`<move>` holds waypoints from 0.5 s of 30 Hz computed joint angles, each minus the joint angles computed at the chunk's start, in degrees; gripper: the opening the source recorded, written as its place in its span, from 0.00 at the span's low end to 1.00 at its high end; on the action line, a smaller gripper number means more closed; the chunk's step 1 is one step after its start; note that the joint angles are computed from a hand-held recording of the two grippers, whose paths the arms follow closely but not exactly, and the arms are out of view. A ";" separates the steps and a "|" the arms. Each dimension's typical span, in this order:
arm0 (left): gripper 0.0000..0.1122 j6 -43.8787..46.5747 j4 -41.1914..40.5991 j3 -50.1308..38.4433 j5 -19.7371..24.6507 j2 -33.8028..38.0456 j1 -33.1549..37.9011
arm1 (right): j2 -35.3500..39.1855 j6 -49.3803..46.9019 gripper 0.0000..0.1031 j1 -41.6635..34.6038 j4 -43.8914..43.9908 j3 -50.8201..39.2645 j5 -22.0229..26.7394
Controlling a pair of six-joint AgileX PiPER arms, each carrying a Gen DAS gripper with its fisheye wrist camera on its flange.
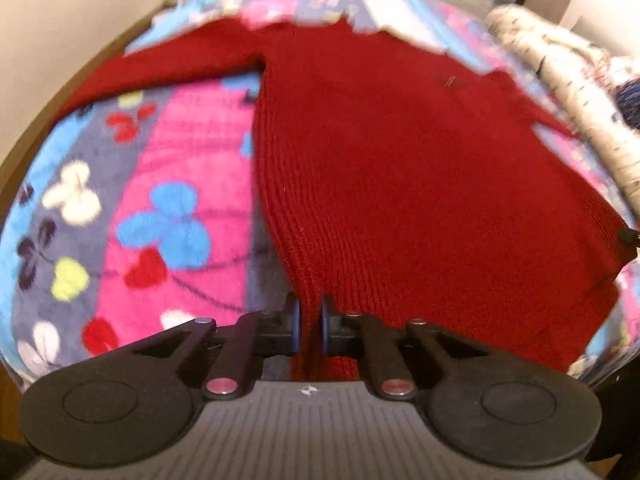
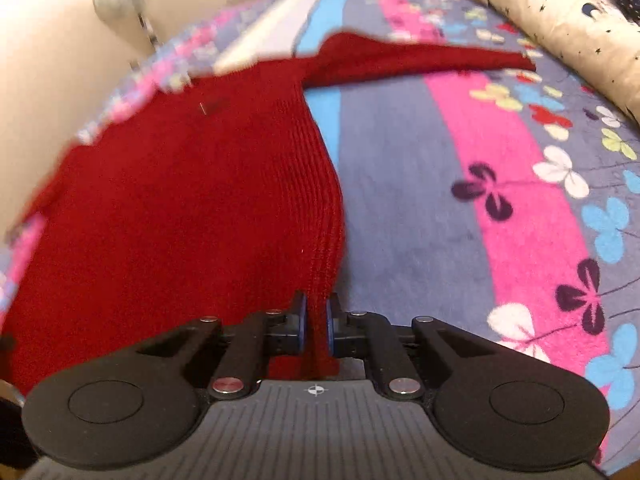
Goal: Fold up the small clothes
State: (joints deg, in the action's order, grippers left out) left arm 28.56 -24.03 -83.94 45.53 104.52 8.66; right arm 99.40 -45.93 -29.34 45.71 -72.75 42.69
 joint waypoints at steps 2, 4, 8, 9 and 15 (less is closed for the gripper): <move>0.08 5.88 -5.93 2.70 -1.19 -3.24 2.22 | -2.76 -6.11 0.07 -4.30 7.46 2.01 2.04; 0.07 10.99 -11.56 4.98 -1.39 -5.80 5.03 | -4.19 -9.48 0.06 -8.73 13.26 2.95 6.32; 0.07 10.90 -14.23 5.84 -1.17 -6.96 8.07 | -5.06 -6.73 0.05 -10.61 10.00 2.40 10.42; 0.06 10.56 -14.68 5.36 -0.58 -6.57 8.76 | -4.82 -4.63 0.05 -10.62 8.06 1.78 11.54; 0.07 -1.82 1.18 1.30 0.78 -2.42 4.33 | -4.78 8.54 0.07 -3.24 -8.49 0.31 7.16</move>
